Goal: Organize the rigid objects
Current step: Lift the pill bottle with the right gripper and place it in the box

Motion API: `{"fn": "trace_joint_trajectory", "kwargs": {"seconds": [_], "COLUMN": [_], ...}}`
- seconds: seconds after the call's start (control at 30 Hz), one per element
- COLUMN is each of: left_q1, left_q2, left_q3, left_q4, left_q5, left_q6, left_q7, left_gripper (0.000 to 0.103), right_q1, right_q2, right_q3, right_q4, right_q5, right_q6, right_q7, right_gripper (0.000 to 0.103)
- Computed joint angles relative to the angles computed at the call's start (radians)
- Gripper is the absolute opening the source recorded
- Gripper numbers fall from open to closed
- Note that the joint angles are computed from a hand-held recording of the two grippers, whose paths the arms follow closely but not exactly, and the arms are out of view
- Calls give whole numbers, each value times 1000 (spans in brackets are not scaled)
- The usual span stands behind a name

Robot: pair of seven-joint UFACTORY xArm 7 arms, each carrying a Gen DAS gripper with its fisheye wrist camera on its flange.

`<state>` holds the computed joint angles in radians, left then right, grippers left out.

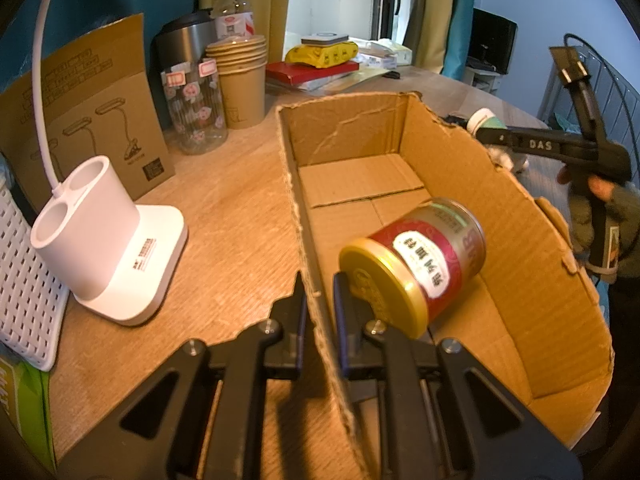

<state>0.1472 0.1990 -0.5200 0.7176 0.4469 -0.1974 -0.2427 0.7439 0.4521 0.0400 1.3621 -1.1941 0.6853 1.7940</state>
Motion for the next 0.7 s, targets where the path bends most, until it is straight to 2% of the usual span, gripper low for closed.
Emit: {"fn": "trace_joint_trajectory", "kwargs": {"seconds": [0.43, 0.7], "left_q1": [-2, 6], "left_q2": [-6, -7], "left_q3": [3, -5], "left_q4": [0, 0], "left_q5": [2, 0], "left_q6": [2, 4], "left_q7": [-1, 2], "left_gripper": [13, 13], "right_q1": [46, 101], "right_q2": [-36, -39], "right_q3": [41, 58], "right_q4": [11, 39], "right_q5": [-33, -57], "right_q6": [64, 108], "right_q7": [15, 16], "right_gripper": [46, 45]}}
